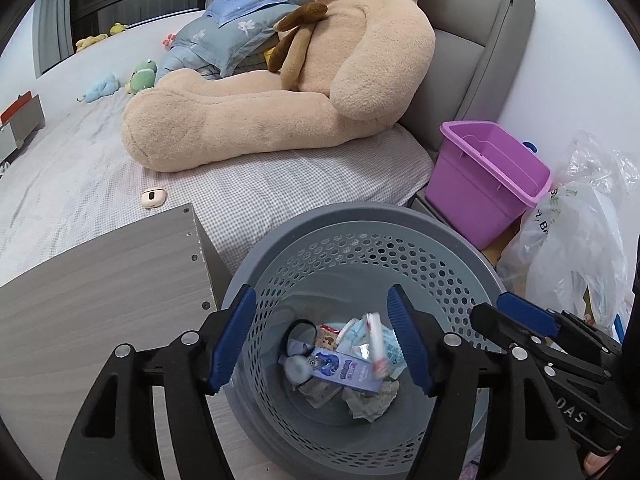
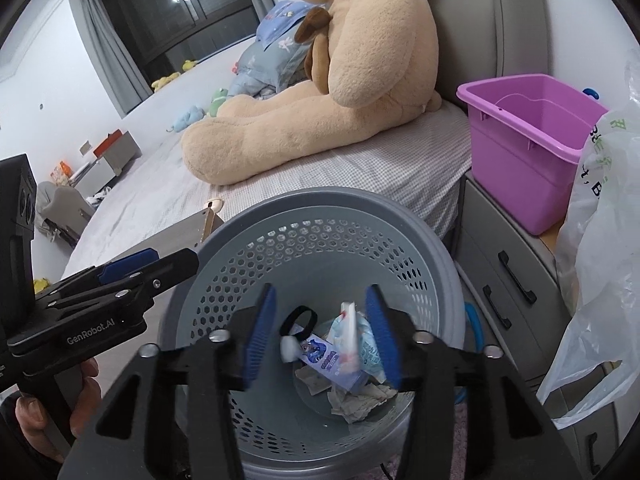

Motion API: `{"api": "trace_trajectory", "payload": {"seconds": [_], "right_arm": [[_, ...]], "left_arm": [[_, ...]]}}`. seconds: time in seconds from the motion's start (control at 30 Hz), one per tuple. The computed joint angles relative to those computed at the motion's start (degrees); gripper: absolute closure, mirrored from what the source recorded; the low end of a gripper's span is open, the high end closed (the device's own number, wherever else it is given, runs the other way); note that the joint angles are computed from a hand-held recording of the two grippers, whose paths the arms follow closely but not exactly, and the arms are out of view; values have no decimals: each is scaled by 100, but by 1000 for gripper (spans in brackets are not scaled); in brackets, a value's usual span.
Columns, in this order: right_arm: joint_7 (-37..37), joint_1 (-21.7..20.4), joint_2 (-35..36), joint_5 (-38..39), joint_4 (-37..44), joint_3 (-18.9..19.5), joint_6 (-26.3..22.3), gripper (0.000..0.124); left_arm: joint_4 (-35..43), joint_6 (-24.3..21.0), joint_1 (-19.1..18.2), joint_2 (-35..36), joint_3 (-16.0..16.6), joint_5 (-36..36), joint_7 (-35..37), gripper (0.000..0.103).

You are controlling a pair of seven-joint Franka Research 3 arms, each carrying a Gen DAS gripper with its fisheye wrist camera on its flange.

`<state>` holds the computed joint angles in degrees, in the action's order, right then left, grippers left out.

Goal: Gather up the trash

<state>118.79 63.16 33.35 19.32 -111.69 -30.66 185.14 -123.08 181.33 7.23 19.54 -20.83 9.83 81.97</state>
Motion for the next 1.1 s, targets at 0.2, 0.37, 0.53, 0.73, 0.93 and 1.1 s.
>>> {"api": "trace_trajectory", "payload": {"seconds": [0.2, 0.37, 0.53, 0.73, 0.93, 1.1], "right_arm": [[-65, -41, -36, 68, -57, 54, 81, 68], [-166, -36, -59, 202, -112, 86, 164, 62], [-306, -25, -58, 382, -130, 116, 219, 57], [-555, -68, -87, 690, -185, 234, 394, 46], [-843, -53, -113, 1030, -210, 289, 454, 40], [-996, -101, -106, 1207, -188, 357, 472, 38]], "left_arm": [[-67, 18, -58, -59, 64, -5, -56, 35], [-129, 86, -207, -122, 232, 82, -173, 33], [-183, 112, -256, -167, 302, 170, -262, 32], [-245, 195, -443, -231, 522, 306, -420, 27], [-265, 209, -696, -266, 819, 488, -633, 25], [-230, 135, -764, -263, 914, 563, -762, 22]]}}
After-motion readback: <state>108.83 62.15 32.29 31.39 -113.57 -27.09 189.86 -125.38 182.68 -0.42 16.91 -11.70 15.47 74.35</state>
